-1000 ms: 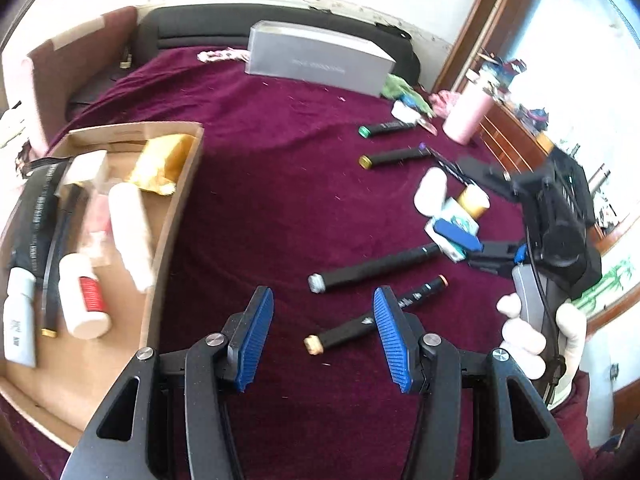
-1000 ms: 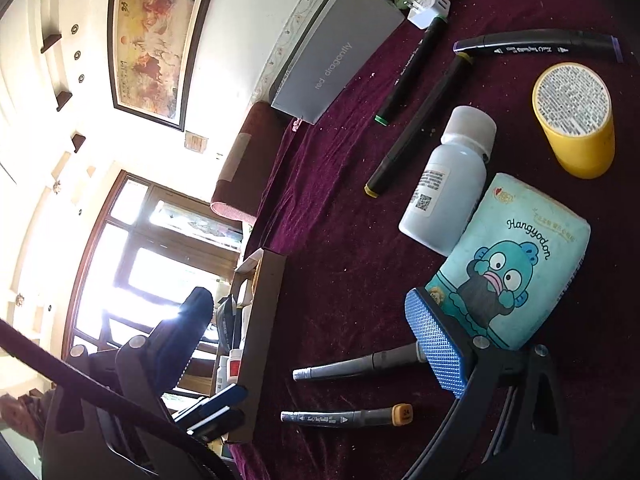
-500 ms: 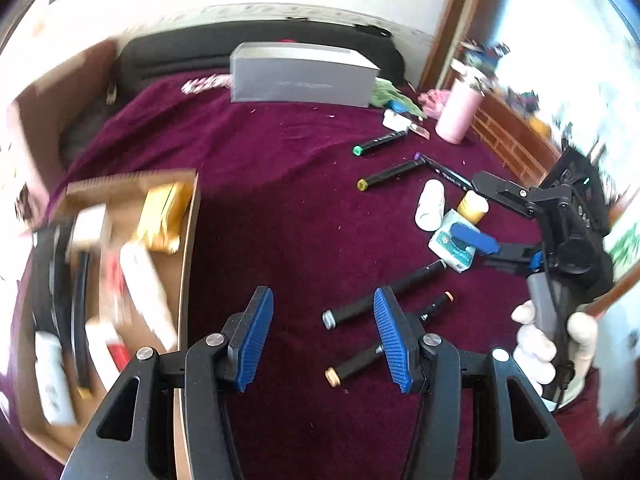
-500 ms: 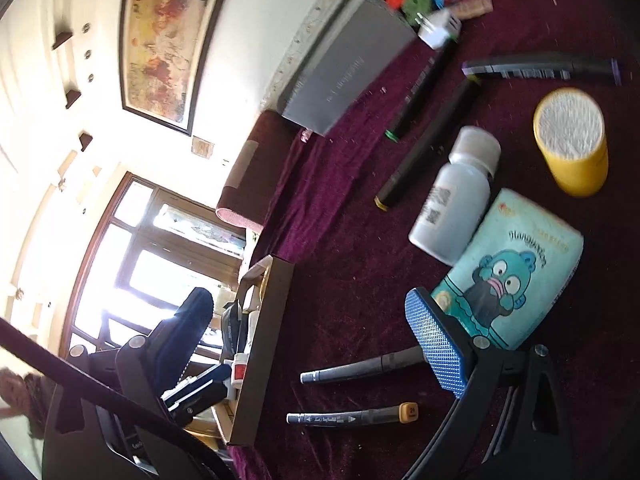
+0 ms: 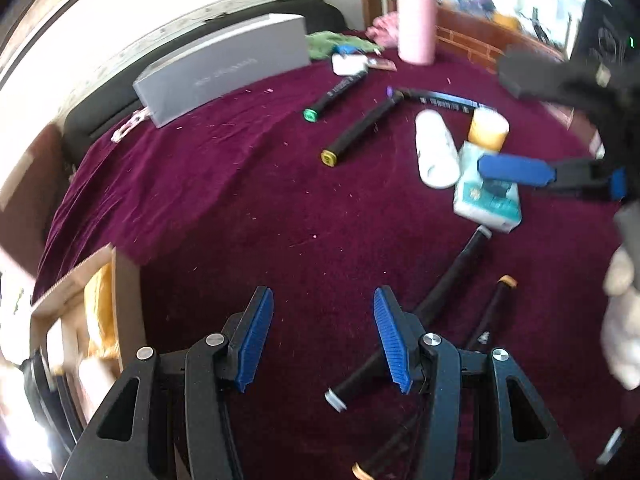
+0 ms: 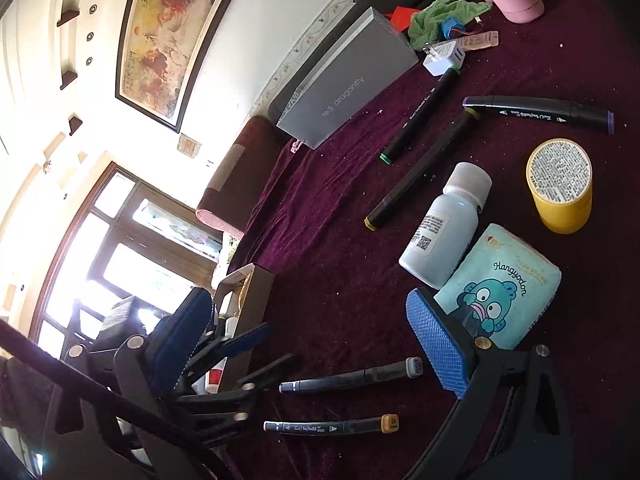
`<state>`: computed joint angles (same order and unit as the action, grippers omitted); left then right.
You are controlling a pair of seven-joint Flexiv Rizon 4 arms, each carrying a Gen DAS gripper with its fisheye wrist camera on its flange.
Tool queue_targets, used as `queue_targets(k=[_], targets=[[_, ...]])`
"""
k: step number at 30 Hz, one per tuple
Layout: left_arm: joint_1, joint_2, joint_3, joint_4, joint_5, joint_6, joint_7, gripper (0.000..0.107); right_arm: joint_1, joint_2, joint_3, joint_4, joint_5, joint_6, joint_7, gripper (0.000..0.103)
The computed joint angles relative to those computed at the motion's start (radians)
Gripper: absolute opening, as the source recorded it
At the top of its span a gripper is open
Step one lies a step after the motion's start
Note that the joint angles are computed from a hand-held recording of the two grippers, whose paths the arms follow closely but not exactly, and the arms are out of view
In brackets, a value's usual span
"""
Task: Organize objects
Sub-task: 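Close the left gripper on the black marker and lift it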
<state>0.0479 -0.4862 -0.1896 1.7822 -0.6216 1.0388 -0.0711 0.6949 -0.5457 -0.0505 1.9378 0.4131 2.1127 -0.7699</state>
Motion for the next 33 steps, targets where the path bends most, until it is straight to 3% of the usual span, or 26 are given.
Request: queue_targets(k=[2, 7, 9, 13, 18, 25, 27, 33], targets=[[0.004, -0.012, 0.003, -0.021, 0.023, -0.061, 0.013, 0.046, -0.027, -0.006, 0.026, -0.001, -0.018, 0.01, 0.015, 0.1], [0.007, -0.017, -0.011, -0.009, 0.0, -0.045, 0.073, 0.046, -0.14, -0.034, 0.134, 0.006, -0.126, 0.061, 0.098, 0.1], [0.0, -0.011, -0.008, 0.002, -0.003, -0.026, 0.073, 0.046, -0.137, -0.035, 0.127, 0.007, -0.138, 0.058, 0.106, 0.101], [0.027, -0.011, 0.003, -0.048, -0.034, -0.193, -0.009, 0.046, -0.135, -0.036, 0.121, 0.011, -0.152, 0.058, 0.118, 0.101], [0.02, 0.022, 0.026, -0.016, -0.022, -0.2, 0.067, 0.046, -0.124, -0.034, 0.11, 0.016, -0.147, 0.058, 0.123, 0.101], [0.019, 0.066, 0.04, 0.01, -0.067, -0.296, 0.143, 0.046, -0.135, -0.038, 0.116, 0.012, -0.185, 0.026, 0.139, 0.101], [0.003, 0.074, 0.05, 0.025, -0.056, -0.275, 0.159, 0.046, -0.138, -0.039, 0.119, 0.014, -0.193, 0.028, 0.144, 0.101], [-0.055, 0.068, 0.06, 0.082, 0.001, -0.053, 0.143, 0.046, -0.142, -0.041, 0.123, 0.019, -0.198, 0.037, 0.157, 0.101]])
